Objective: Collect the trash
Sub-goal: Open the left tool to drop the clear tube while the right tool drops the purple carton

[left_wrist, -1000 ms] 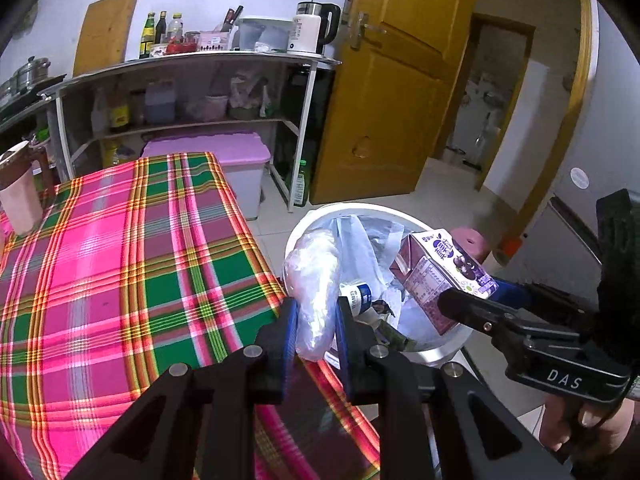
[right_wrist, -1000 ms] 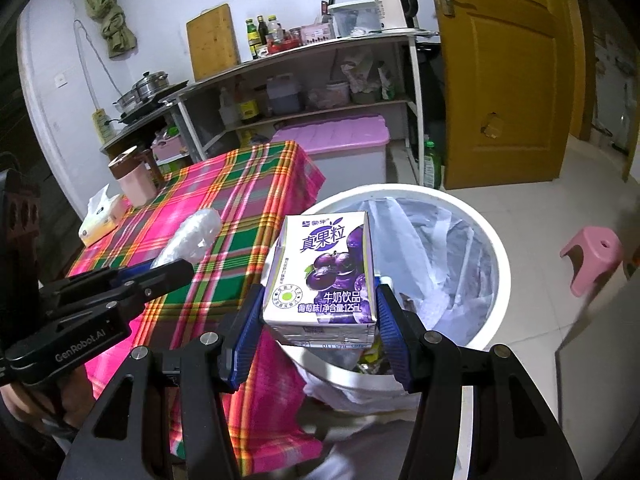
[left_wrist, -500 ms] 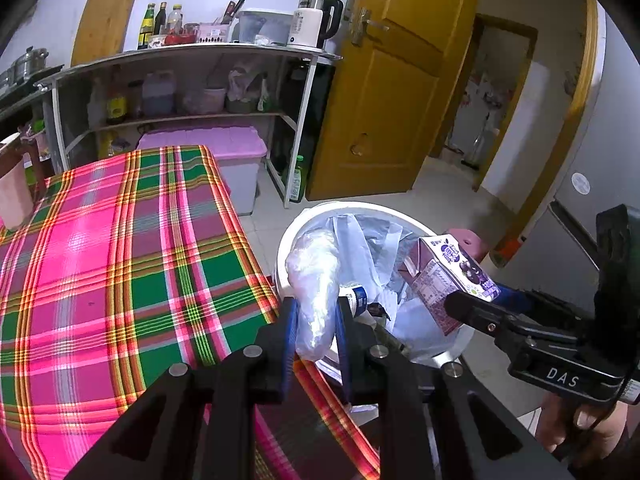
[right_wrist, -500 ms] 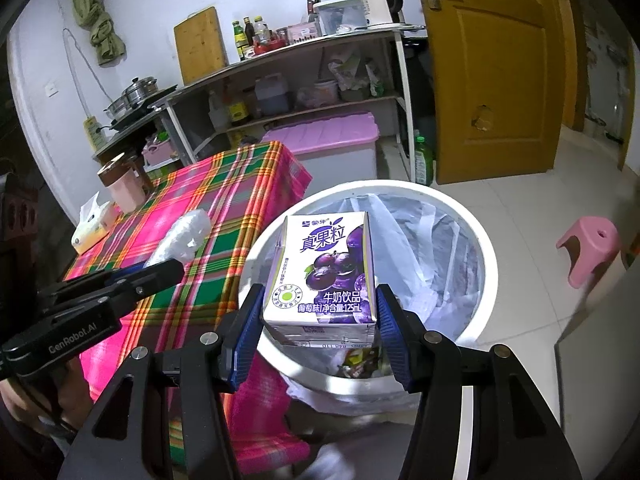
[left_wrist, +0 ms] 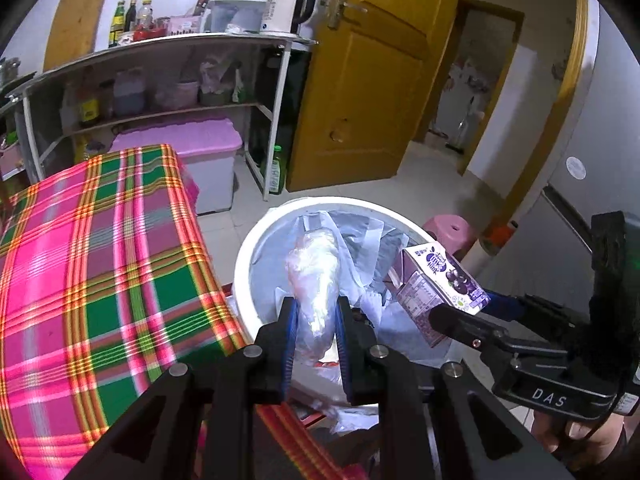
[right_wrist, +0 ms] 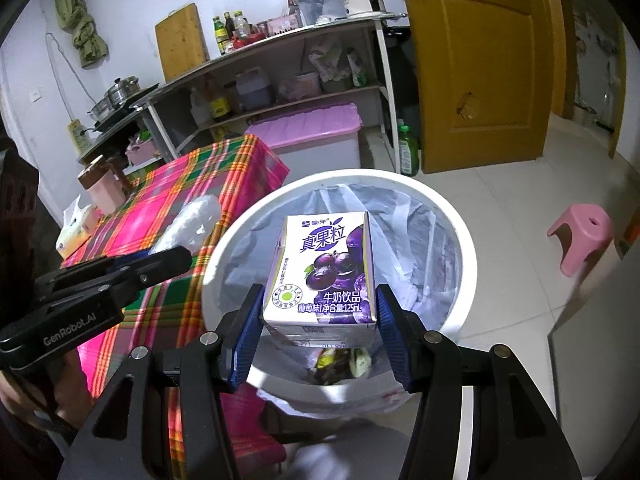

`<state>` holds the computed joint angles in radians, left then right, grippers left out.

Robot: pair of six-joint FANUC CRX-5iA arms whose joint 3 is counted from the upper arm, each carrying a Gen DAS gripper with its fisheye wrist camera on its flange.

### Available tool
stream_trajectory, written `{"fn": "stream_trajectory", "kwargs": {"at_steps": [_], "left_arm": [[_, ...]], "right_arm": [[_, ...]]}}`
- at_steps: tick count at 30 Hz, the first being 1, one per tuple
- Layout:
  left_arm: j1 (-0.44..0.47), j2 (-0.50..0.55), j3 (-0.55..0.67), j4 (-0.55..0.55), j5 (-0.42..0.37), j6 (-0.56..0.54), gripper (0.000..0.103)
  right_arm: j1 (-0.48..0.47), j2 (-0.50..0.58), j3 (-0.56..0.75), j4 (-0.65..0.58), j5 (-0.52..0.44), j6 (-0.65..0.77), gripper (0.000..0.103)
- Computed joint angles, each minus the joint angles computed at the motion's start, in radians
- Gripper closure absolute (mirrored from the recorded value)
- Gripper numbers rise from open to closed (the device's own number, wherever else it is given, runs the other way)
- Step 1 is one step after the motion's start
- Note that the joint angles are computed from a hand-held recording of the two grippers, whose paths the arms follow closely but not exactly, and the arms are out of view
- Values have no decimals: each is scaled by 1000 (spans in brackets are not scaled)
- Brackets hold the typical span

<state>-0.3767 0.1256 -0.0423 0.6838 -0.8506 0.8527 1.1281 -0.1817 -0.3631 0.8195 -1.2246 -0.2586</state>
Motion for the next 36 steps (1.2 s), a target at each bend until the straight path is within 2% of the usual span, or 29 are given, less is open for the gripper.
{"fn": "stream_trajectory", "kwargs": {"at_steps": [9,19,24,36], "left_arm": [[-42,95,110,-59,-40,43,84],[-52,154,175,-93,-75,92,82],[-48,149,165,-78,-70,82,77],[-36,76,89,-42,-37,40,76]], "right_arm": [[-54,4,0,-44,29,47,47],[-87,15,4,-76,40,67,47],[-85,15,3,-68,35,66,47],[-24,19,27,-31,-26,42,47]]}}
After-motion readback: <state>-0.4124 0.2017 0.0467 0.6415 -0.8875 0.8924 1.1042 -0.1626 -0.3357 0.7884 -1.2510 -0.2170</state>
